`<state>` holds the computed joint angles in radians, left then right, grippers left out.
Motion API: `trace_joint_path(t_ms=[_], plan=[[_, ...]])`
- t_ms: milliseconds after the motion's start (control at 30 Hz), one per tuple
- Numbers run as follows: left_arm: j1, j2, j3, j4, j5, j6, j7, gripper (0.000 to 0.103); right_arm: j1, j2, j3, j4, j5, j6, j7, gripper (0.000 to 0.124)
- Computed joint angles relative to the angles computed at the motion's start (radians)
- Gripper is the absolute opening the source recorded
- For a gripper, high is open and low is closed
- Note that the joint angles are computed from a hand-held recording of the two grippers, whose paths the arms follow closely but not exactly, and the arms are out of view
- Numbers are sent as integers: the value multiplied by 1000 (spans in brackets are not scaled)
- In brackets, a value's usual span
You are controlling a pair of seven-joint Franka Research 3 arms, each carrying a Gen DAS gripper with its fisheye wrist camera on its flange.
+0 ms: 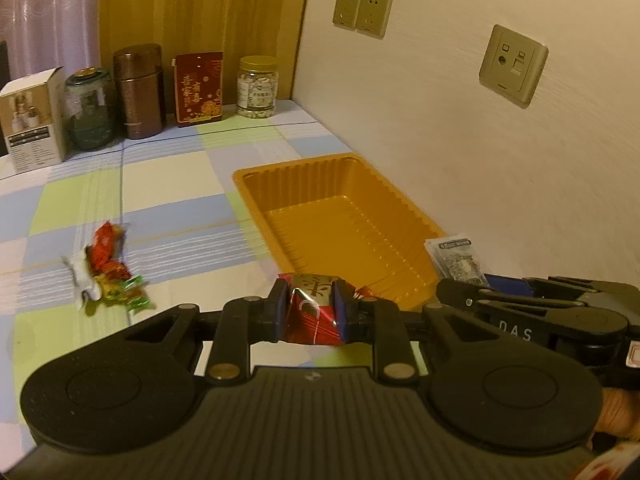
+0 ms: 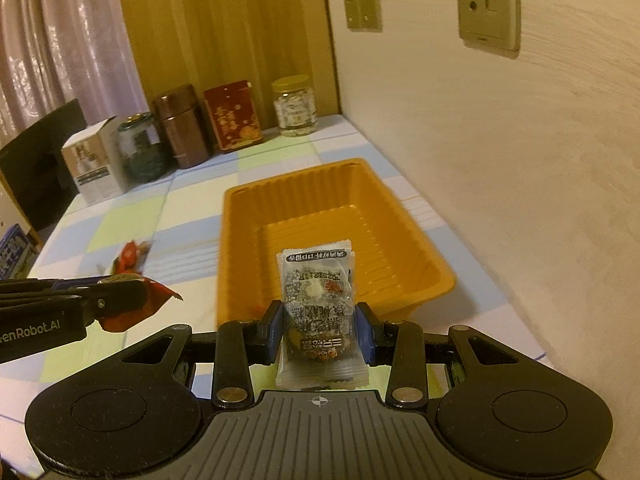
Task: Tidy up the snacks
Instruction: 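Carry the cake and red candy bag over the orange tray with both grippers, then open the left gripper to drop the red candy bag while the right opens releasing the cake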
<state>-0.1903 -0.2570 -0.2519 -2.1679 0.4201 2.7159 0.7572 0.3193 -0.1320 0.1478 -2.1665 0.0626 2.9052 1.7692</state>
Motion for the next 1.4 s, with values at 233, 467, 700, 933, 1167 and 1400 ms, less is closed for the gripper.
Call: trace_joint_path(t_ms=[233, 467, 700, 933, 1167, 1400], plan=[[-1, 102, 5, 83, 12, 31, 9, 21, -9, 65, -26, 66, -2, -11, -39, 38], [-14, 198, 20, 161, -6, 31, 44, 21, -3, 136, -48, 130, 29, -14, -89, 38], [-24, 273, 32, 223, -30, 27, 72, 21, 6, 196, -63, 190, 44, -32, -117, 38], [-27, 320, 41, 263, -61, 28, 101, 21, 17, 237, -81, 232, 3, -34, -87, 38], [-26, 356, 45, 296, -93, 27, 128, 21, 19, 257, -87, 252, 9, -41, -90, 38], [-26, 370, 53, 313, -90, 34, 120, 31, 19, 259, -88, 256, 22, -41, -101, 38]])
